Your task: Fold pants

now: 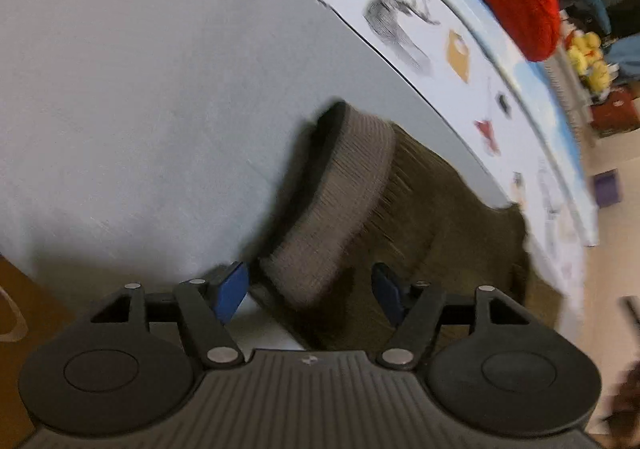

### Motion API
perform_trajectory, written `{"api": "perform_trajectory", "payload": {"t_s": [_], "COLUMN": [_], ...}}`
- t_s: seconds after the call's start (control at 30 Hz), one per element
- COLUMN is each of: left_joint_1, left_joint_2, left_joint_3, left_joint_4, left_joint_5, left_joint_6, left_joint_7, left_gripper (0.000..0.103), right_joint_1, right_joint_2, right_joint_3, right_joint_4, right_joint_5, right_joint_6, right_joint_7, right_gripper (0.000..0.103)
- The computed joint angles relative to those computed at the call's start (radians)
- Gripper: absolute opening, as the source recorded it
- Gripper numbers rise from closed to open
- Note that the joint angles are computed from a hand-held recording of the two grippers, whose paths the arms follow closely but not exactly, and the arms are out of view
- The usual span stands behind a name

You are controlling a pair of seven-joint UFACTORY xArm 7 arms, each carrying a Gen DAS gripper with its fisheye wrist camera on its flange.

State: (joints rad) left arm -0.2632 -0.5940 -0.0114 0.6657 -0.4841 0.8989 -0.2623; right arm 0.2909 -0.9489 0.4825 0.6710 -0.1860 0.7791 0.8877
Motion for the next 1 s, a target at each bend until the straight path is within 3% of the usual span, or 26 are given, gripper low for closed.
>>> {"api": "perform_trajectory", "payload": {"t_s": [0.1, 0.2, 0.27, 0.33, 0.4, 0.57, 0.77, 0.9, 0.97, 1.0], "left_joint_1": [0.001, 0.008, 0.008, 0.016, 0.016, -0.016, -0.175, -0.338, -0.447, -0.492], "left_joint_2": [0.036, 0.073, 0.089, 0.091, 0.084, 0.044, 0.129, 0.324, 0.456, 0.517], "left_joint_3": [-0.016, -0.044, -0.062, -0.088, -0.103, -0.213, -0.332, -0.395, -0.391, -0.385], "left_joint_4": [0.017, 0.038, 0.057, 0.068, 0.082, 0.157, 0.289, 0.437, 0.550, 0.611], "left_joint_5": [0.027, 0.067, 0.087, 0.132, 0.177, 0.345, 0.430, 0.431, 0.354, 0.286], "left_joint_6": [0.017, 0.047, 0.045, 0.036, 0.024, -0.062, -0.343, -0.554, -0.577, -0.555], "left_joint_7": [-0.013, -0.053, -0.078, -0.117, -0.135, -0.174, -0.106, -0.003, 0.086, 0.144], "left_gripper": [0.074, 0.074, 0.074, 0.059, 0.037, 0.030, 0.028, 0.027, 0.034, 0.048], "right_joint_1": [0.000, 0.028, 0.034, 0.050, 0.058, 0.072, 0.081, 0.064, 0.046, 0.036], "right_joint_2": [0.010, -0.020, -0.041, -0.074, -0.114, -0.202, -0.339, -0.461, -0.526, -0.559], "right_joint_3": [-0.011, -0.036, -0.036, -0.051, -0.061, -0.075, -0.107, -0.126, -0.135, -0.140], "right_joint_4": [-0.028, -0.063, -0.070, -0.087, -0.107, -0.126, -0.176, -0.217, -0.236, -0.248], "right_joint_5": [0.086, 0.057, 0.046, 0.057, 0.069, 0.093, 0.135, 0.166, 0.183, 0.191], "right_joint_6": [0.115, 0.066, 0.092, 0.118, 0.128, 0.220, 0.346, 0.441, 0.478, 0.488], "right_joint_7": [0.055, 0.072, 0.060, 0.059, 0.064, 0.049, 0.030, 0.040, 0.057, 0.067], "right_gripper": [0.045, 0.042, 0.042, 0.042, 0.042, 0.042, 0.042, 0.042, 0.043, 0.043]}}
